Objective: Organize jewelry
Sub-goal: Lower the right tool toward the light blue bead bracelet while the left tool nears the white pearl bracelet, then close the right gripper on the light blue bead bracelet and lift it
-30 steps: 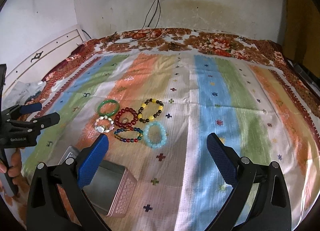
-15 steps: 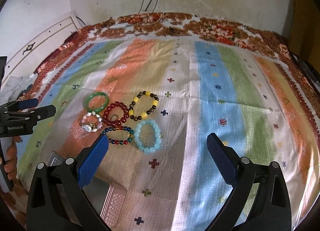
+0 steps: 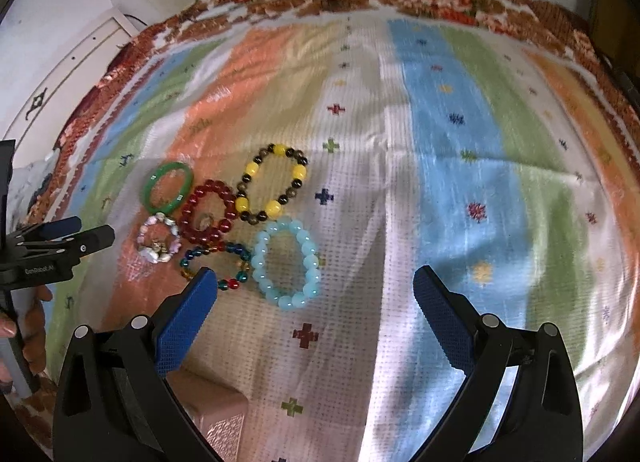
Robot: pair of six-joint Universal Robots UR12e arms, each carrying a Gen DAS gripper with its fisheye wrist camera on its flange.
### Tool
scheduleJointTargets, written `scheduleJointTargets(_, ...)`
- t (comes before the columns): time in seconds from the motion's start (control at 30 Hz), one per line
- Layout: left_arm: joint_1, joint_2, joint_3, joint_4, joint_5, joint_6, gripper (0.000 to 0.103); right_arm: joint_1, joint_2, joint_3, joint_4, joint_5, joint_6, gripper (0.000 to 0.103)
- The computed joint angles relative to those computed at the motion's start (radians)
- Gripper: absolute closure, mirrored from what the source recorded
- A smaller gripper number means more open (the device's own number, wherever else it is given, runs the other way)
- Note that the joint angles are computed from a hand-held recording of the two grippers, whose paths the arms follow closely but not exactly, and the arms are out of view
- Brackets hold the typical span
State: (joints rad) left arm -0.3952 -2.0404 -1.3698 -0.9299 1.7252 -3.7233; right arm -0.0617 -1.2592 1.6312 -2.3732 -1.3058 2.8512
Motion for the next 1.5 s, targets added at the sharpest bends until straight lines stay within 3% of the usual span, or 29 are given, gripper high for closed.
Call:
scheduleJointTargets(0.2,0.023,-0.019,0.013,-0.021,-0.07,-0.012,0.011,0.014,0.033,-0.032,0.037,-0.045,-0.01,0.004)
scheduleJointTargets(0.37,0.024,-0.041,0.035,-0.056,-0.062,-0.003,0.018,0.022,0.059,-0.061,0.078,-0.061,-0.005,0.004)
scheduleJointTargets(0.43,0.025,-0.048,0.04,-0.061,-0.064,-0.002,0.022,0.027,0.069,-0.07,0.081,-0.079,-0.011,0.013)
scheduleJointTargets(0.8,0.022,-0.087,0.08,-0.114,-0.021,0.042,0.037,0.056,0.113,-0.108,0.112,-0.158,-0.033,0.036)
scheduleJointTargets(1.07,0.005,-0.104,0.109,-0.147,0.021,0.121,0.066,0.062,0.115,-0.111,0.111,-0.18,-0.033,0.062)
scheduleJointTargets(1.13,0.003,-0.104,0.111,-0.153,0.025,0.134,0.087,0.059,0.113,-0.112,0.123,-0.166,-0.034,0.077)
scheduleJointTargets(1.17,0.002,-0.104,0.111,-0.157,0.023,0.132,0.092,0.057,0.111,-0.112,0.128,-0.161,-0.038,0.08)
scheduleJointTargets(1.27,0.005,-0.096,0.103,-0.156,0.015,0.127,0.093,0.057,0.109,-0.109,0.134,-0.153,-0.057,0.091)
scheduleJointTargets(1.5,0.01,-0.062,0.07,-0.097,-0.017,0.108,0.094,0.05,0.088,-0.092,0.107,-0.104,-0.053,0.091)
